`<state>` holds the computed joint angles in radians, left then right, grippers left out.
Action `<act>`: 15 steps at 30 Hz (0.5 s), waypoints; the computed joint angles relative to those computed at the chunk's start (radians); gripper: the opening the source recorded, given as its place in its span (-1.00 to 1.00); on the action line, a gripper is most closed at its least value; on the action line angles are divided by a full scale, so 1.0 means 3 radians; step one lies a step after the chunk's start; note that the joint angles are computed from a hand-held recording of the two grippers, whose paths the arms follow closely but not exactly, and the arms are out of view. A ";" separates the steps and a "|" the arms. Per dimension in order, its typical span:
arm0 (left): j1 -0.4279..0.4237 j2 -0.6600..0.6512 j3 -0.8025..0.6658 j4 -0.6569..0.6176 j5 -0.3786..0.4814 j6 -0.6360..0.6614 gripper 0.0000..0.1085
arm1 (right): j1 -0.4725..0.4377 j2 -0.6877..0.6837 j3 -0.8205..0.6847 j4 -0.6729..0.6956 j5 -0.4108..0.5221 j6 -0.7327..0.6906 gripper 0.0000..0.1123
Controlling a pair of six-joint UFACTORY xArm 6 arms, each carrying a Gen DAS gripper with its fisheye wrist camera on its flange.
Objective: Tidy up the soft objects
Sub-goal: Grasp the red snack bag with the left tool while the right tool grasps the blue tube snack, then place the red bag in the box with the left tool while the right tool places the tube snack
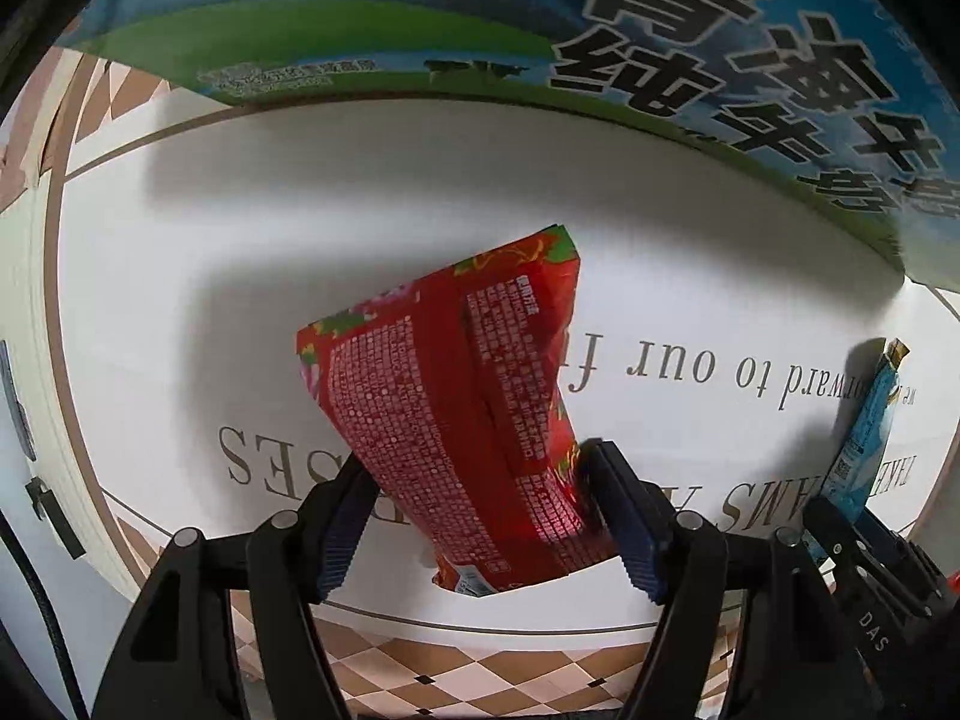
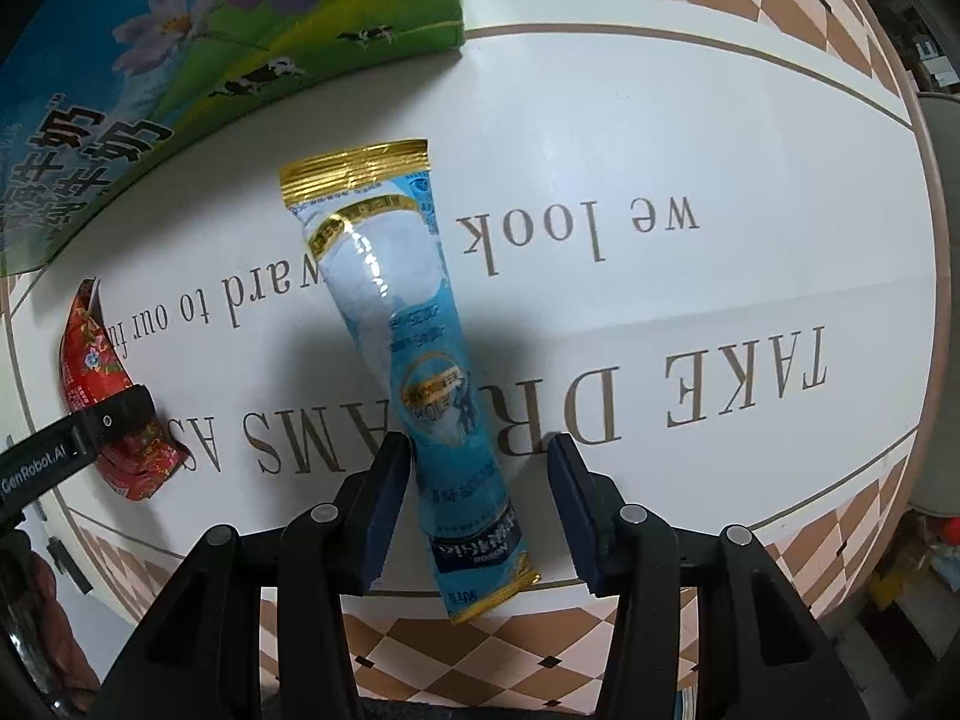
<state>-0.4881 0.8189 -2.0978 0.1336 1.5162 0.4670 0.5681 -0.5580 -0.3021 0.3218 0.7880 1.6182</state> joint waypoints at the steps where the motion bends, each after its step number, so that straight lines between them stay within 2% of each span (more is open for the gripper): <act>1: 0.0007 -0.0015 0.0004 -0.0017 0.0015 -0.0015 0.34 | -0.0010 0.0119 -0.0072 0.0003 -0.0009 -0.0038 -0.10; 4: 0.0139 -0.0027 0.0030 -0.0091 -0.0151 -0.0001 0.60 | 0.0000 0.0187 -0.0097 0.0001 0.0045 -0.0083 -0.11; 5: 0.0160 -0.0048 0.0076 -0.0111 -0.0216 -0.0004 0.70 | -0.0002 0.0386 -0.0217 0.0037 -0.0054 -0.0158 -0.10; 6: 0.0180 -0.0063 0.0112 -0.0125 -0.0268 -0.0003 0.77 | -0.0018 0.0445 -0.0269 0.0029 -0.0019 -0.0180 -0.10; 10: 0.0309 -0.0096 0.0122 -0.0131 -0.0300 0.0125 0.84 | -0.0126 0.0697 -0.0409 0.0105 -0.0095 -0.0395 -0.10; 12: 0.0307 -0.0051 0.0080 -0.0123 -0.0278 0.0136 0.83 | -0.0117 0.0520 -0.0291 0.0094 -0.0041 -0.0371 -0.10; 14: 0.0295 -0.0047 0.0062 -0.0130 -0.0264 0.0115 0.82 | -0.0171 0.0530 -0.0284 0.0107 -0.0039 -0.0450 -0.06; 15: 0.0260 -0.0134 0.0218 -0.0149 -0.0329 0.0071 0.82 | -0.0183 0.0521 -0.0274 0.0096 -0.0042 -0.0464 -0.05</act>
<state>-0.4101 0.7788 -2.0324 0.0890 1.4176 0.4883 0.5133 -0.4016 -0.3842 0.3508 0.7753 1.4791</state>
